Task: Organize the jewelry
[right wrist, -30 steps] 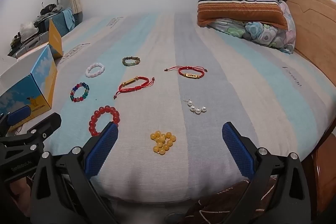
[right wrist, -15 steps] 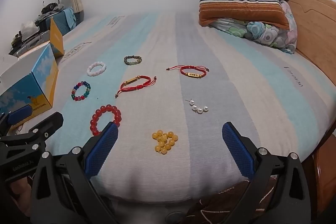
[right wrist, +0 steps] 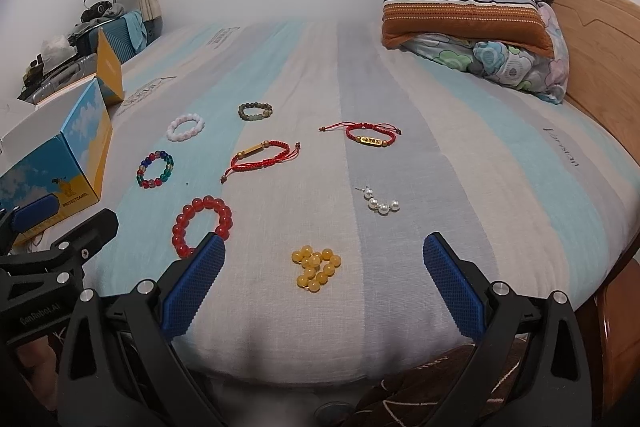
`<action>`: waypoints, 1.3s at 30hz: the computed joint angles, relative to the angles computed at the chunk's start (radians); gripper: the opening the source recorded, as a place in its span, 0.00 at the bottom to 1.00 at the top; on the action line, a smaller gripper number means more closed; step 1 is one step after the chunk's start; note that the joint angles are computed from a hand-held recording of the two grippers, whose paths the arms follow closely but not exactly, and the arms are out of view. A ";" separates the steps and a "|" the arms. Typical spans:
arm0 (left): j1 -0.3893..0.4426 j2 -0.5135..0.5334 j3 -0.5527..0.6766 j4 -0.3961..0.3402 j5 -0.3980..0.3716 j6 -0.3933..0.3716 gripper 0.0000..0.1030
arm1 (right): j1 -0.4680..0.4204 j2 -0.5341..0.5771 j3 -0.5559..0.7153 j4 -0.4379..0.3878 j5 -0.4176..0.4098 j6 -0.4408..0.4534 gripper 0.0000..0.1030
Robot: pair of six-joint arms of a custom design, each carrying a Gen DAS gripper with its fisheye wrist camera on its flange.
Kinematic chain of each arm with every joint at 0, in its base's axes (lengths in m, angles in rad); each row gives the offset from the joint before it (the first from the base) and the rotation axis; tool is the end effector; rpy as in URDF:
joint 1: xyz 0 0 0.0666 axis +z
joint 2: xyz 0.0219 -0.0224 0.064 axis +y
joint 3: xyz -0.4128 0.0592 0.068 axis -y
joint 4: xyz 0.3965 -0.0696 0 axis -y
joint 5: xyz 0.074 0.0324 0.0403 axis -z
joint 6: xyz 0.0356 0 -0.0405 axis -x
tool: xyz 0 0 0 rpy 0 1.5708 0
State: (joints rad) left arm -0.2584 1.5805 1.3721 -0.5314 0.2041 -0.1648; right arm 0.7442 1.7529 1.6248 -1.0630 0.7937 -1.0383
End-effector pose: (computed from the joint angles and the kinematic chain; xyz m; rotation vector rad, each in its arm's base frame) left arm 0.5415 -0.1510 0.3872 0.5862 2.2327 -0.2835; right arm 0.4539 0.3829 0.3816 0.5171 2.2347 -0.2604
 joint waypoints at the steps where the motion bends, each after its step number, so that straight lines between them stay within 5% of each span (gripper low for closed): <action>1: 0.001 -0.006 -0.002 -0.003 0.001 -0.001 0.95 | 0.000 -0.001 0.000 -0.001 0.000 0.000 0.93; 39: -0.001 -0.009 0.001 -0.017 0.009 -0.024 0.95 | -0.004 -0.006 -0.004 -0.004 -0.011 -0.010 0.93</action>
